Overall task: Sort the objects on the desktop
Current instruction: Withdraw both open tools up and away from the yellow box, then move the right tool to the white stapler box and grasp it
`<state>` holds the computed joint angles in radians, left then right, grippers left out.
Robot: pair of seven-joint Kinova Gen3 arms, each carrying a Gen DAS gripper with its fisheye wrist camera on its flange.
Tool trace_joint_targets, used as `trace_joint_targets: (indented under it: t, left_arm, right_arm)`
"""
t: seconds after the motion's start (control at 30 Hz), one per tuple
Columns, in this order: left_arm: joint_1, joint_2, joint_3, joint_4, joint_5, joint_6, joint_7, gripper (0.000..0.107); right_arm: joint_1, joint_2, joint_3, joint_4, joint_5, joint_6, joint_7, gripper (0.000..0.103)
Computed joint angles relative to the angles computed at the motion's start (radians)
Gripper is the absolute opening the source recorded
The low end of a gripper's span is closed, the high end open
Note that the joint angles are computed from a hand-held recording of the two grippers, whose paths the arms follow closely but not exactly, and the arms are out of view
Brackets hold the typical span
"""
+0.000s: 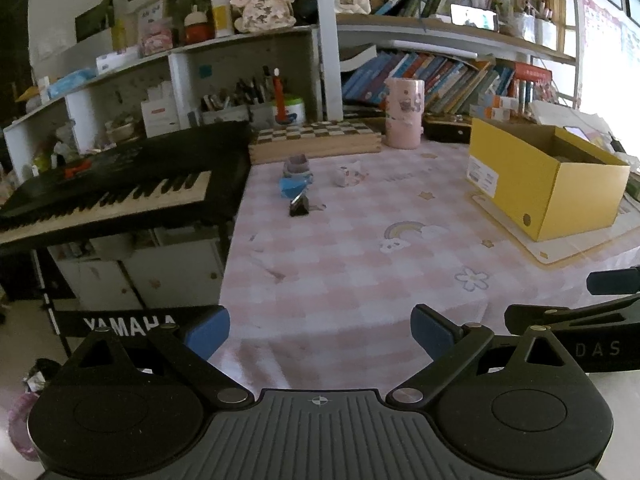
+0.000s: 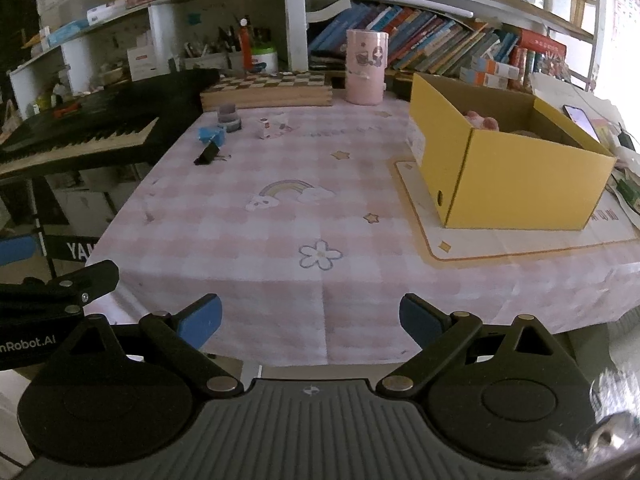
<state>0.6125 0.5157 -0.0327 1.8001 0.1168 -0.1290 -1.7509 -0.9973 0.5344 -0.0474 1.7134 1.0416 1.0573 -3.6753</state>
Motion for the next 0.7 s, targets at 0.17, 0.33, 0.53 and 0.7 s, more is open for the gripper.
trace_joint_targets:
  t: [0.17,0.33,0.53,0.7]
  left_arm:
    - [-0.026,-0.001,0.019,-0.001,-0.009,-0.019,-0.001,0.099]
    - [-0.035,0.0,0.023,-0.002,-0.007,-0.034,-0.011,0.099]
    - [-0.026,0.011,0.008,-0.022,0.005,-0.02,-0.018,0.099]
    - [0.0,0.025,-0.027,-0.047,0.024,-0.006,-0.021,0.099]
  right_arm:
    - [0.005,0.005,0.006,-0.021,0.011,-0.001,0.021,0.096]
    - [0.01,0.008,0.01,-0.032,0.02,-0.007,0.029,0.096]
    - [0.021,0.014,0.017,-0.039,0.026,-0.028,0.04,0.096]
    - [0.038,0.018,0.026,-0.042,0.036,-0.061,0.055,0.096]
